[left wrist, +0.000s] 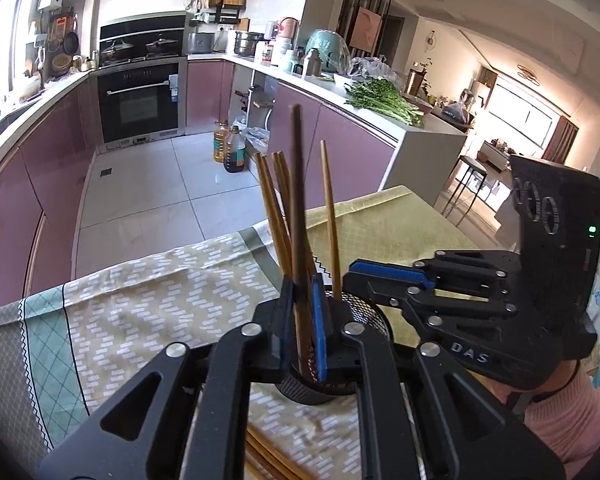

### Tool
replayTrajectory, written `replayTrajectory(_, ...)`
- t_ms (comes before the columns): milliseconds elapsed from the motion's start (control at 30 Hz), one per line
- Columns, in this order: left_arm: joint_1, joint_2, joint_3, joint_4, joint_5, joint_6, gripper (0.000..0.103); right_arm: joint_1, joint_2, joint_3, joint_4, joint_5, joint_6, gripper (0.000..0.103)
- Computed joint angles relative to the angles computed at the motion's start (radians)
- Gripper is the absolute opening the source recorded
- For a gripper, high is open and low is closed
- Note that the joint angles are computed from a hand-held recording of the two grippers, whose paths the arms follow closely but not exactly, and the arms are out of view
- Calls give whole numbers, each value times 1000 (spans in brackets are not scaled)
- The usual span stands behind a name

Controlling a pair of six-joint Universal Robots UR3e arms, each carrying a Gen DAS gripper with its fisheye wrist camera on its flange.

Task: Organize utensils
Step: 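Lower the left tool's chopstick into the mesh holder and open it while the right tool releases its own, then move both tools back down to the chopsticks on the tablecloth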

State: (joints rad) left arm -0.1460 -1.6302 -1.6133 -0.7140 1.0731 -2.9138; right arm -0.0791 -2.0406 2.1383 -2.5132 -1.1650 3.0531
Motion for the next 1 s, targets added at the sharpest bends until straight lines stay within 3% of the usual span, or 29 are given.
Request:
replayTrajectory(367,94,184,-256,121,-51,-5,15,-11,-135,54,36,47,-26,9)
replayTrajectory(600,277,492,-532,47,-157,126,26,4,-315,130,159,130,-100,28)
replayTrajectory(733,338,603,-648,-41,-145,202,28,86,-286,175,133,106,-73,30)
replayTrajectory(800,373,644,-702,-97,-141,242,28,165,-221,207,59,42,-33,30)
replayTrajectory(1000,430,679,-815,-147,-127,290,29,280,-50,262,-87,-24,60,30)
